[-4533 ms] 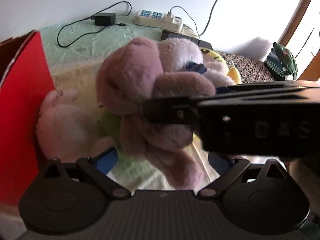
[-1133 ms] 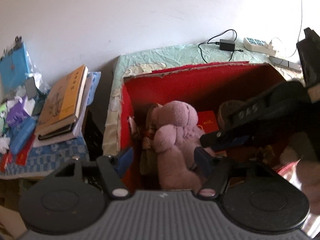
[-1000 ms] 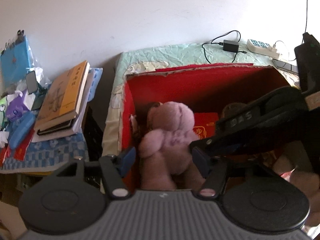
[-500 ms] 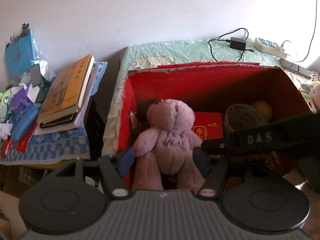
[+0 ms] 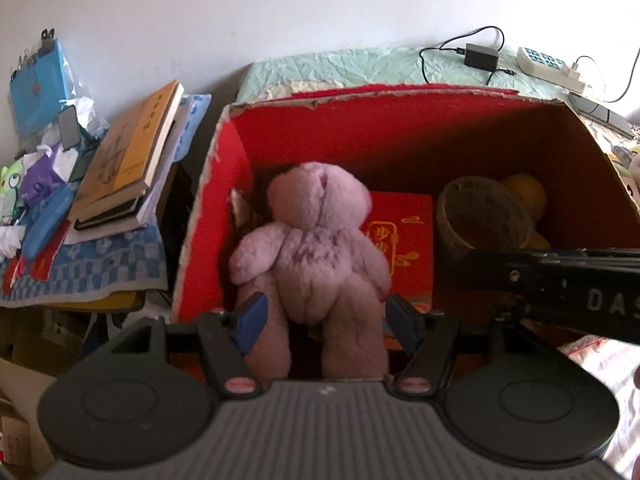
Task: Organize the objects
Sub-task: 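Open the right gripper to release the bear inside the box, then withdraw the right gripper and move it toward the white bunny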
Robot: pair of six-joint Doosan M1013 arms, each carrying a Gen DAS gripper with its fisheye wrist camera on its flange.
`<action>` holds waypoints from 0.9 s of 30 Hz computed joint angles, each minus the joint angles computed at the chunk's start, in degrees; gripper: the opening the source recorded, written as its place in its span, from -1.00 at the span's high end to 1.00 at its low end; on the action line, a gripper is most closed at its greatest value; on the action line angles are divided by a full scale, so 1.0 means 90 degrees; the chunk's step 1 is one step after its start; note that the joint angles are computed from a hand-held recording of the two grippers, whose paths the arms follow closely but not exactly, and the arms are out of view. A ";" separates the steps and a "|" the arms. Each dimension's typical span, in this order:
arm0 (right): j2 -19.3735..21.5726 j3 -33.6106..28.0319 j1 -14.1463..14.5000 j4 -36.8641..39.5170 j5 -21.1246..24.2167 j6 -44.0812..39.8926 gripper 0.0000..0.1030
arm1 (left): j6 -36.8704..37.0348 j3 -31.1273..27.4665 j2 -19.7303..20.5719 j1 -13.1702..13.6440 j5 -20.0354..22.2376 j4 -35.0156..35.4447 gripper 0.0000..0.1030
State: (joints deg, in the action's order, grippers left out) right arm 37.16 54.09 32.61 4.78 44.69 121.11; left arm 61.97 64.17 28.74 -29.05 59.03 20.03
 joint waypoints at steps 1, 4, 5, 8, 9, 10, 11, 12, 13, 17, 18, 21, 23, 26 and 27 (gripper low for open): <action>-0.0029 0.0037 0.0013 -0.0114 -0.0026 0.0064 0.25 | -0.0024 -0.0001 -0.0002 -0.0011 0.0007 0.0009 -0.34; -0.0125 0.0172 0.0039 -0.0352 -0.0131 0.0263 0.24 | -0.0080 -0.0028 0.0004 -0.0041 0.0016 0.0026 -0.38; -0.0152 0.0206 0.0046 -0.0434 -0.0148 0.0333 0.24 | -0.0092 -0.0032 0.0002 -0.0049 0.0014 0.0024 -0.39; -0.0196 0.0246 0.0078 -0.0750 -0.0091 0.0594 0.24 | -0.0129 -0.0037 -0.0009 -0.0089 0.0007 0.0086 -0.41; -0.0205 0.0248 0.0081 -0.0795 -0.0051 0.0648 0.24 | -0.0135 -0.0032 -0.0017 -0.0101 -0.0002 0.0105 -0.41; -0.0220 0.0264 0.0081 -0.0795 -0.0032 0.0678 0.24 | -0.0142 -0.0028 -0.0024 -0.0112 -0.0012 0.0124 -0.41; -0.0241 0.0284 0.0082 -0.0781 -0.0024 0.0692 0.24 | -0.0153 -0.0024 -0.0032 -0.0125 -0.0023 0.0157 -0.41; -0.0255 0.0295 0.0078 -0.0755 -0.0011 0.0689 0.24 | -0.0179 -0.0024 -0.0036 -0.0143 -0.0026 0.0203 -0.42; -0.0272 0.0312 0.0082 -0.0760 -0.0004 0.0705 0.24 | -0.0204 -0.0025 -0.0040 -0.0160 -0.0025 0.0256 -0.42; -0.0342 0.0396 0.0075 -0.0725 -0.0036 0.0741 0.22 | -0.0293 -0.0010 -0.0070 -0.0223 -0.0061 0.0481 -0.45; -0.0360 0.0423 0.0075 -0.0724 -0.0050 0.0773 0.22 | -0.0304 -0.0010 -0.0075 -0.0228 -0.0061 0.0500 -0.45; -0.0412 0.0499 0.0069 -0.0751 -0.0091 0.0861 0.22 | -0.0325 -0.0029 -0.0080 -0.0247 -0.0017 0.0515 -0.45; -0.0457 0.0566 0.0068 -0.0794 -0.0135 0.0904 0.22 | -0.0328 -0.0042 -0.0086 -0.0263 0.0027 0.0498 -0.45; -0.0522 0.0662 0.0062 -0.0828 -0.0224 0.0939 0.21 | -0.0380 -0.0056 -0.0100 -0.0302 0.0075 0.0571 -0.49; -0.0541 0.0689 0.0060 -0.0827 -0.0260 0.0928 0.20 | -0.0430 -0.0061 -0.0104 -0.0323 0.0103 0.0633 -0.51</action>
